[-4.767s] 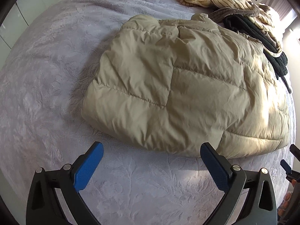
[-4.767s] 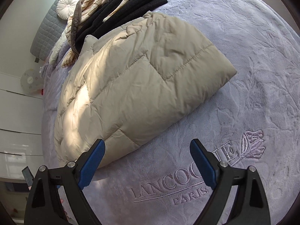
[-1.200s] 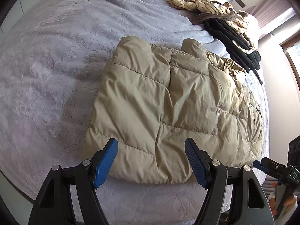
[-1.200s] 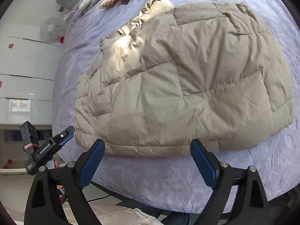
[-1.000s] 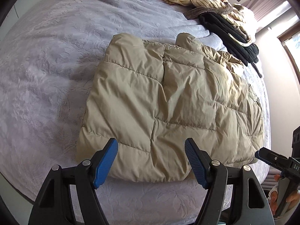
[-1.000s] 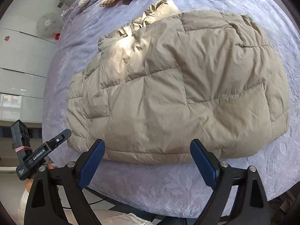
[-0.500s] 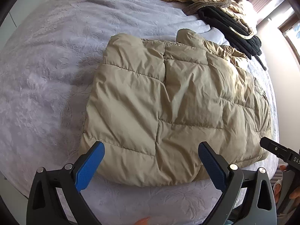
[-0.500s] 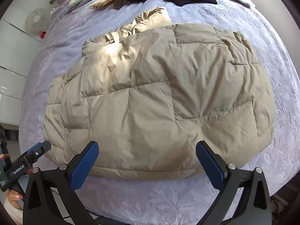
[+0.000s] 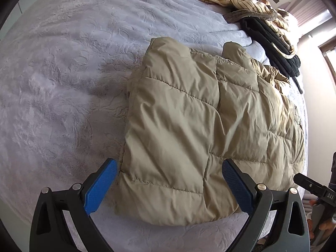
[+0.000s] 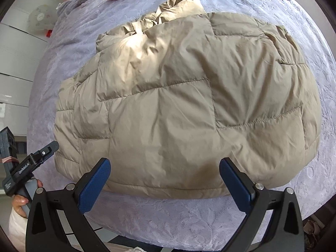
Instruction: Fold large clothes
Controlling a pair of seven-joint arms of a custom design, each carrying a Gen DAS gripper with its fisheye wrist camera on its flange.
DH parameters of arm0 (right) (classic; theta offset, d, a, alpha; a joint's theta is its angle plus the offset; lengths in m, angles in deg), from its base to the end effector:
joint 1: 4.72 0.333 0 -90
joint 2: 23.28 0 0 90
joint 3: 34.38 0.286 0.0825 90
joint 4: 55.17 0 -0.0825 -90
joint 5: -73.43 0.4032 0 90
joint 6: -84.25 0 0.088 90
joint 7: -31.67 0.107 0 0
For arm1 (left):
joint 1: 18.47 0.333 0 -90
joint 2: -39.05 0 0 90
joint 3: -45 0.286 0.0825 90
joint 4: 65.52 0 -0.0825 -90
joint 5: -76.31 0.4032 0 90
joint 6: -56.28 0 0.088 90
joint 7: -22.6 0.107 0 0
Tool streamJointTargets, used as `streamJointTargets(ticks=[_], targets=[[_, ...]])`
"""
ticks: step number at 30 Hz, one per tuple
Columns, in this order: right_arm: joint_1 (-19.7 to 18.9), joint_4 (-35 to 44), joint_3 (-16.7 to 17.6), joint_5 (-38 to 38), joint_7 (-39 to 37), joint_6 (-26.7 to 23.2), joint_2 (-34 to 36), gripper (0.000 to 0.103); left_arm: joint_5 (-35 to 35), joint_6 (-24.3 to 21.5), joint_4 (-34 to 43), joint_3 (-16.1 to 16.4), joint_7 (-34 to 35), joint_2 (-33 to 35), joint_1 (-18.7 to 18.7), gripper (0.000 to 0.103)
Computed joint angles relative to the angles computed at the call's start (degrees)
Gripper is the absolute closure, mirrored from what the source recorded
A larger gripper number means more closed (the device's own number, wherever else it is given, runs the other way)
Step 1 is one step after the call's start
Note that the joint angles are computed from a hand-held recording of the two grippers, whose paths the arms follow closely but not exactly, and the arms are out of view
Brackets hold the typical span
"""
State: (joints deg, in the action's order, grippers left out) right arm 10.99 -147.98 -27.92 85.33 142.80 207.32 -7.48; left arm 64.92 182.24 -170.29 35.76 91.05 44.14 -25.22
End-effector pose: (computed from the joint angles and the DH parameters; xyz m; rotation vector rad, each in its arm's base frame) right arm 0.6269 0.2576 0.4558 -1.9115 2.0740 0.1418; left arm 0.6035 -0.1776 0.4742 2.3565 -1.9388 0.5173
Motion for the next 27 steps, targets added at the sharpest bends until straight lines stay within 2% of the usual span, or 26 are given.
streamJointTargets(ticks=[6,7,8,9,10,15,19,21,27], targets=[[0.6,2.8,0.3,-0.9,0.3,2.5,2.4,0.002,-4.0,2.8,-1.1,0.8,3.6,0.1,1.6,0.003],[0.6,2.9,0.3,-0.9,0.3,3.4,2.7,0.013,-3.9,2.9,-0.7,0.9,3.8,0.6,1.8,0.003],[0.8,3.5,0.3,-1.3,0.5,3.8,3.4,0.036,-4.0,3.1,-0.3,1.1,4.4,1.1,2.1,0.003],[1.0,4.7,0.2,-2.1,1.0,3.6,4.4,0.051,-4.5,3.1,0.2,1.2,5.1,1.7,2.5,0.003],[1.1,5.9,0.1,-2.5,1.4,3.4,5.5,0.072,-5.4,3.0,0.8,1.3,6.1,2.5,2.9,0.003],[0.3,10.4,1.0,-1.1,-0.5,6.8,10.3,0.075,-15.1,-0.5,5.9,0.8,15.5,8.7,6.2,0.003],[0.3,15.0,1.3,-1.8,-2.4,8.2,14.5,0.075,-26.0,-6.5,12.1,-1.2,24.6,16.4,9.9,0.003],[0.3,17.2,1.3,-2.0,-2.3,8.0,16.6,0.075,-26.9,-9.5,16.2,-1.7,25.7,20.8,10.3,0.003],[0.2,20.4,1.4,-1.9,-1.0,8.0,20.5,0.076,-26.9,-14.4,24.5,-3.9,28.4,28.7,10.3,0.003]])
